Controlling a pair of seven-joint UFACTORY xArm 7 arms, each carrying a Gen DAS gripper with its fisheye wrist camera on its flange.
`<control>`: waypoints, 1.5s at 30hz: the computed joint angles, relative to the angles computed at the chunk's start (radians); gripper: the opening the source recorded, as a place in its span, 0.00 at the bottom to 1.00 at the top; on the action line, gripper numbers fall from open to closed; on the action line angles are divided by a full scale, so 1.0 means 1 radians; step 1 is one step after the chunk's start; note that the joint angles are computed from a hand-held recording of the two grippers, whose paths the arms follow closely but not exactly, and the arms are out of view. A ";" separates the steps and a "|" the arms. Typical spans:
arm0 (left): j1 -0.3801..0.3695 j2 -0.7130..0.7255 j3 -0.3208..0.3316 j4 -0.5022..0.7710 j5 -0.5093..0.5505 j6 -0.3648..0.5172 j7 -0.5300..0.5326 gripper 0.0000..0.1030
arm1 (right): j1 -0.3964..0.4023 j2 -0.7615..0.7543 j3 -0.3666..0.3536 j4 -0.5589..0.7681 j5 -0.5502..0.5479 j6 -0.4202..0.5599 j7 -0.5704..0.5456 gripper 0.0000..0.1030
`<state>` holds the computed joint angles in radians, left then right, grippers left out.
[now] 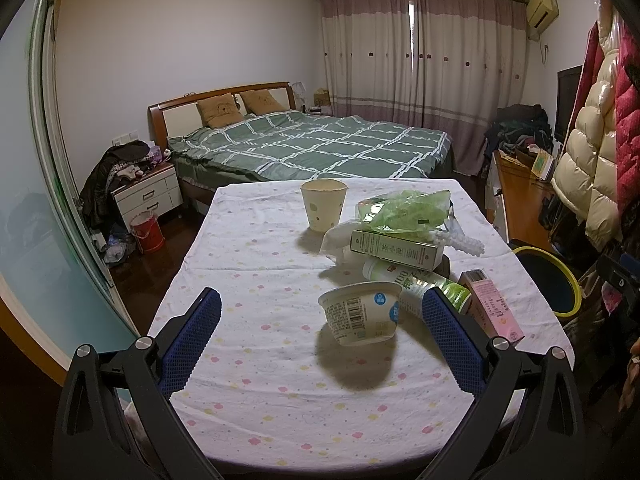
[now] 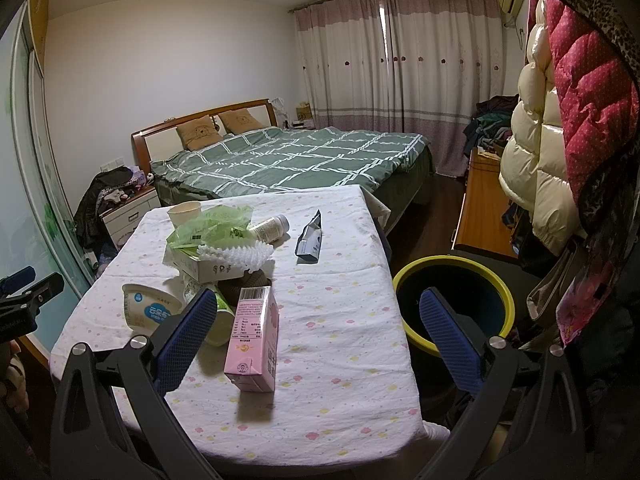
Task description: Collect trash
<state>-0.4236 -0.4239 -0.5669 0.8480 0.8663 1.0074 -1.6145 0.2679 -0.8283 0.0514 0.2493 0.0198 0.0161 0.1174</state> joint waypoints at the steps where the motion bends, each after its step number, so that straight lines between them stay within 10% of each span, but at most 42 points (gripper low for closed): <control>1: -0.001 0.000 0.002 -0.003 -0.001 -0.003 0.000 0.96 | 0.000 0.001 0.000 -0.002 0.000 -0.001 0.000 0.94; 13: 0.004 0.024 0.026 0.001 -0.003 -0.012 0.013 0.96 | 0.014 0.159 -0.008 0.082 -0.012 -0.051 -0.013 0.94; 29: 0.036 0.034 0.081 -0.043 0.001 -0.071 0.017 0.96 | 0.565 0.669 -0.375 0.586 0.278 0.034 -0.327 0.85; 39: 0.062 0.059 0.121 -0.064 0.018 -0.147 0.029 0.96 | 0.441 0.902 -0.258 0.825 0.417 0.214 -0.345 0.84; 45: 0.077 0.078 0.137 -0.064 0.022 -0.181 0.035 0.96 | 0.339 0.921 -0.154 0.857 0.580 0.257 -0.458 0.28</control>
<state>-0.3469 -0.3454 -0.4295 0.7836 0.8887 0.8263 -1.5797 0.6070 0.0924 -0.1028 1.1066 0.5995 0.2728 -0.3405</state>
